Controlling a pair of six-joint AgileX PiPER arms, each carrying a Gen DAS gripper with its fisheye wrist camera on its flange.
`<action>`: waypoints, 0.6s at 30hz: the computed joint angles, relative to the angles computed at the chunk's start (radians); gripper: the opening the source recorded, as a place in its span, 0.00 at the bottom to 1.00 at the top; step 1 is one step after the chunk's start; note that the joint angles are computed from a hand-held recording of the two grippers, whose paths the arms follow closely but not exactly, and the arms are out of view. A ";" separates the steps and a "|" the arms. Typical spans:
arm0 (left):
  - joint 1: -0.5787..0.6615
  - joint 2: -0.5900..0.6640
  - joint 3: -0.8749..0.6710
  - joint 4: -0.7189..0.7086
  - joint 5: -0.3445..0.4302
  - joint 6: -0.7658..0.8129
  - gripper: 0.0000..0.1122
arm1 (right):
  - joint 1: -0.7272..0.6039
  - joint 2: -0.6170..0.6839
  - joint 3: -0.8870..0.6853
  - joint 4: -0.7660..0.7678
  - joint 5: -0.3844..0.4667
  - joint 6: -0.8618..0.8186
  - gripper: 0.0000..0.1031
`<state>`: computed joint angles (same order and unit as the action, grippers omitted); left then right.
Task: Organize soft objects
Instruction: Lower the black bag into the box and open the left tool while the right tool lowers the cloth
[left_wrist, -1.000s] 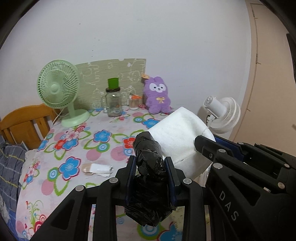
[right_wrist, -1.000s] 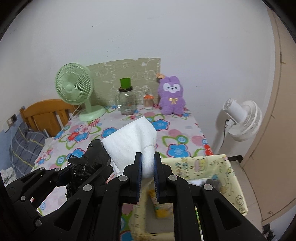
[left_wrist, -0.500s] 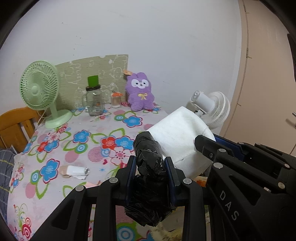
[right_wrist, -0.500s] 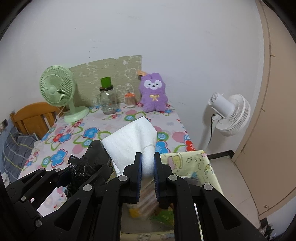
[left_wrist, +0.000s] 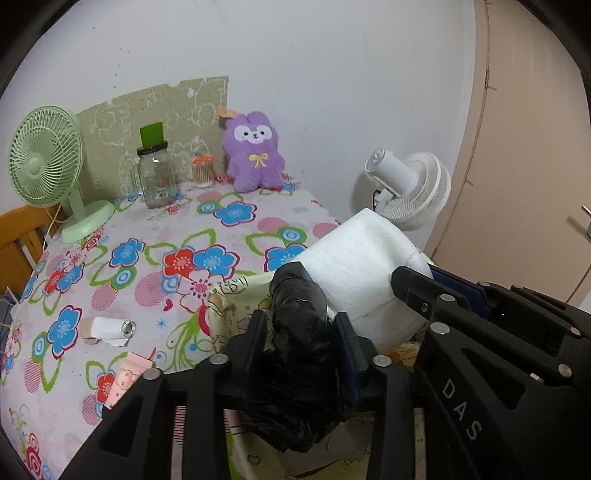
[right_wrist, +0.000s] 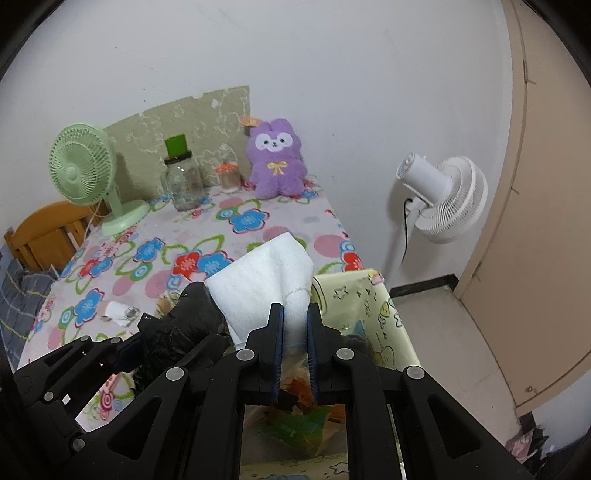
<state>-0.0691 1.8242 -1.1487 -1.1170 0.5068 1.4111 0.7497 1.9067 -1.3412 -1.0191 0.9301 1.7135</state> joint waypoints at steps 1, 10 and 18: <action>-0.007 0.006 -0.003 0.010 -0.004 -0.011 0.39 | -0.006 -0.001 0.008 0.003 -0.009 0.002 0.13; -0.044 0.035 -0.031 0.131 -0.012 -0.123 0.61 | -0.051 -0.019 0.074 0.030 -0.112 0.029 0.15; -0.045 0.029 -0.031 0.153 -0.007 -0.143 0.67 | -0.054 -0.027 0.090 0.041 -0.119 0.035 0.36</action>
<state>-0.1140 1.8531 -1.1796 -0.9637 0.4998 1.2684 0.6960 1.8796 -1.2509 -0.9779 0.8115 1.7484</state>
